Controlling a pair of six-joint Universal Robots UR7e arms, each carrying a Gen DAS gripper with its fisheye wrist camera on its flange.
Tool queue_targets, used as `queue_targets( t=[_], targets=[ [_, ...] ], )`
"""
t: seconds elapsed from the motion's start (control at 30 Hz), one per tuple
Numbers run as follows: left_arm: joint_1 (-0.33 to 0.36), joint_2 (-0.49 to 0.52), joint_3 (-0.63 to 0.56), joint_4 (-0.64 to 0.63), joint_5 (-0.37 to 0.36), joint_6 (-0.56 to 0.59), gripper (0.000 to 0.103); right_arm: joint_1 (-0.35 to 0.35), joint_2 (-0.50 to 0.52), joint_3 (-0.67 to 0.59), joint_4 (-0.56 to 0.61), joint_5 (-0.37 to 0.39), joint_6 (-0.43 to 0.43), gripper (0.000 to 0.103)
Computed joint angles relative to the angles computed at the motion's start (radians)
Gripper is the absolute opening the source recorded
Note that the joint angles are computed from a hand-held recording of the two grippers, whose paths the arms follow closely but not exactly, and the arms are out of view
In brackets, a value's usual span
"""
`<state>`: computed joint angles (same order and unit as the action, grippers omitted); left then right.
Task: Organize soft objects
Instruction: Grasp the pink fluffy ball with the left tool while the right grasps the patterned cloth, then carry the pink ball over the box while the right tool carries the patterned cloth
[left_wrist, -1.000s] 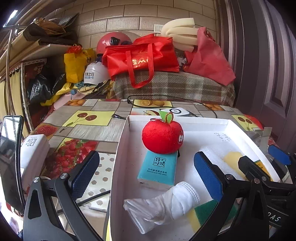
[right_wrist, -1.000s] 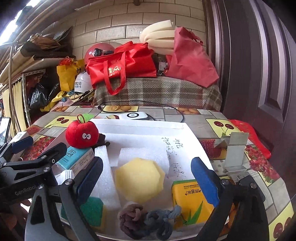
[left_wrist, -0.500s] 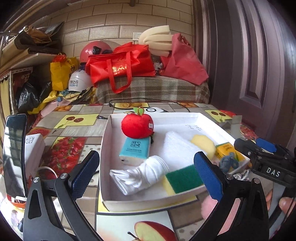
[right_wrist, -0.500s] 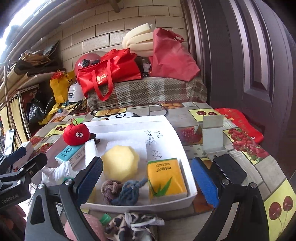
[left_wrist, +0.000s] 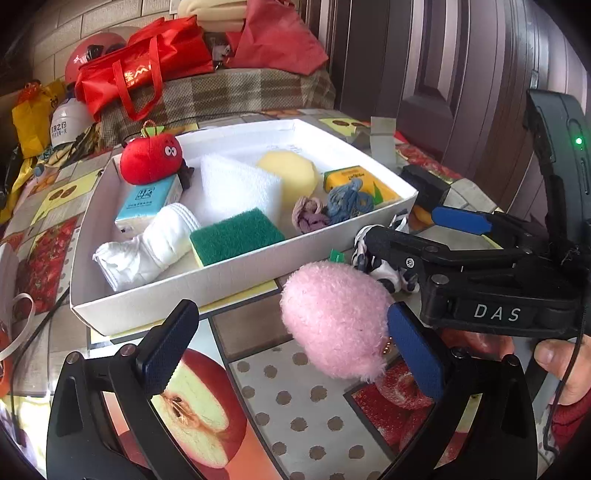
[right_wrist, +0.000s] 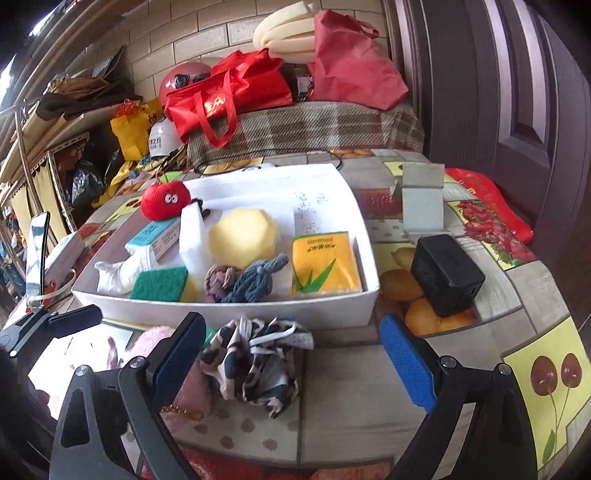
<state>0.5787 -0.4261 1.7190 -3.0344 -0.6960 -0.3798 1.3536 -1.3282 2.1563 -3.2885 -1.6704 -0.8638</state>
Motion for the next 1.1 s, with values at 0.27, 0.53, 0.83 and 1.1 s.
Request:
queue_targets(
  t=[0.27, 0.53, 0.83, 1.1],
  targets=[
    [0.013, 0.016, -0.054, 0.118, -0.055, 0.008, 0.101, 0.02, 0.027, -0.055, 0.151, -0.079, 0.032, 0.069],
    [0.026, 0.001, -0.027, 0.029, -0.117, 0.044, 0.039, 0.015, 0.007, -0.045, 0.2, -0.036, 0.001, 0.037],
    [-0.063, 0.039, 0.06, -0.352, 0.092, 0.166, 0.039, -0.054, -0.083, 0.082, -0.024, 0.126, 0.007, 0.036],
    [-0.134, 0.092, 0.098, -0.627, 0.24, 0.332, 0.04, -0.109, -0.164, 0.201, -0.165, 0.214, -0.018, 0.036]
  ],
)
